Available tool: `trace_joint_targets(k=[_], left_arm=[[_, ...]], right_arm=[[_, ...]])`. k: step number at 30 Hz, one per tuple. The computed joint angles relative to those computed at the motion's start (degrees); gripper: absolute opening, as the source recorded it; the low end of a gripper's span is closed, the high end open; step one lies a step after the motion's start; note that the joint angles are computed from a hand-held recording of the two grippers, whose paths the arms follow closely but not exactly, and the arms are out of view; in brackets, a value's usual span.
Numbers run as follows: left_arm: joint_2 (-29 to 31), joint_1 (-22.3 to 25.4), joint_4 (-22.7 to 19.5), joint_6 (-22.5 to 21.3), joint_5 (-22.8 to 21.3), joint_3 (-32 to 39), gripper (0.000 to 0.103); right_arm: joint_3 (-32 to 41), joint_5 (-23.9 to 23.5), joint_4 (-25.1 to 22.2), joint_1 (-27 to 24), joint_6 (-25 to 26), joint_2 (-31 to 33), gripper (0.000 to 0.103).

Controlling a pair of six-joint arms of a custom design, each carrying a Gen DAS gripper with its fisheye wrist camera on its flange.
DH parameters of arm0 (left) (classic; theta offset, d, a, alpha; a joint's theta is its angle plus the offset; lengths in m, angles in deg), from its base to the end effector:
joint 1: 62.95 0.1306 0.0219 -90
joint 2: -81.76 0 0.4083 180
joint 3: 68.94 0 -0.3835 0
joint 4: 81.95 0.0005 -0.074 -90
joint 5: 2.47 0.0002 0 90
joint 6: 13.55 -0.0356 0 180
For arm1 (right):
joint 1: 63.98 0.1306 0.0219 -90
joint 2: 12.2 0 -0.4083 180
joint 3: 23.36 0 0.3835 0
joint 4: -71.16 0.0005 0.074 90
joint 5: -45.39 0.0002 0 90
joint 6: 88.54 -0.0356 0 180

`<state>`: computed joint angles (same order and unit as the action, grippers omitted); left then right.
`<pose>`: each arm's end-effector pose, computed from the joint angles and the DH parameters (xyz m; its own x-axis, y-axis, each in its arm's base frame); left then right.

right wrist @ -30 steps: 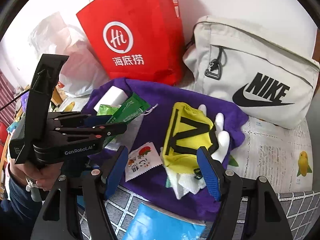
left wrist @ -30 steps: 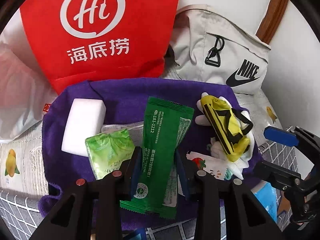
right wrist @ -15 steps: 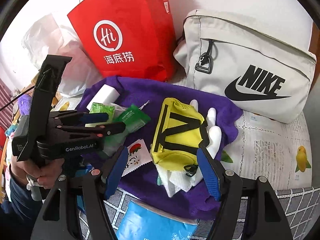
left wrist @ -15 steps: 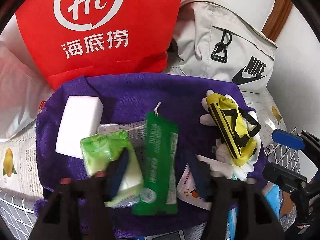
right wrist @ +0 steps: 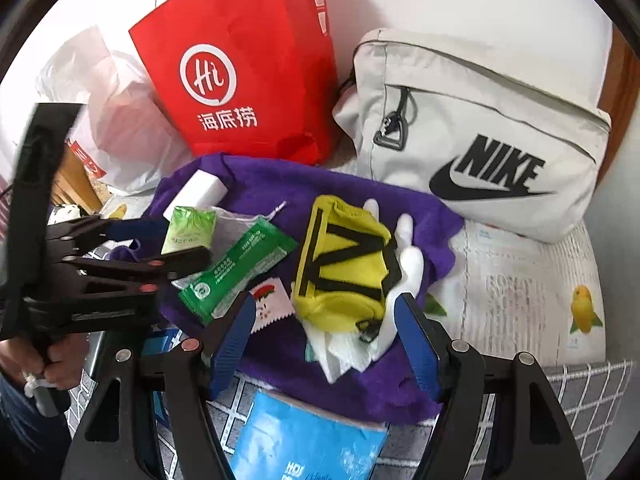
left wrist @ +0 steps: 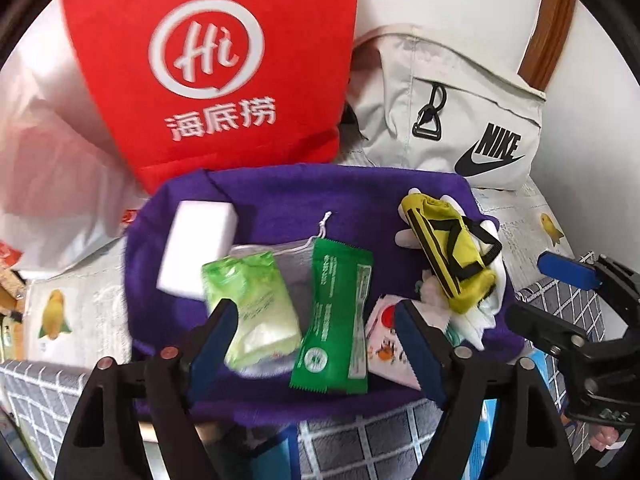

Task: Organize soft objects

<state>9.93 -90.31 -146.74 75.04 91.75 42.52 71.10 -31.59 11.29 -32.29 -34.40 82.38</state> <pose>0.5174 -0.2712 0.4442 -0.7682 0.4252 -0.4786 0.5086 0.8594 -0.0529 0.4233 0.2513 0.4426 -0.8408 0.1517 -0.5196 0.0945 0.9863 0.1349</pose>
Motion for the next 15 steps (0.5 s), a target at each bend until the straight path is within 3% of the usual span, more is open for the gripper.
trace_joint_targets(k=[4,7,11,15], left_arm=[[-4.55,0.45,1.24,0.38,-0.92,-3.95,0.083],[-9.13,0.32,3.79,0.02,-2.96,-8.14,0.093],[-16.05,0.49,7.37,0.46,-3.43,-14.06,0.101],[-20.26,0.57,7.61,0.62,-4.66,-17.25,0.103]], right_arm=[[0.11,1.33,-2.33,1.81,-3.37,-0.36,0.071],[-0.18,2.30,-2.79,3.93,-6.01,-1.34,0.078],[0.80,8.55,-5.78,8.40,-9.38,-1.85,0.092],[1.79,11.81,-8.95,11.56,-12.81,-2.01,0.093]])
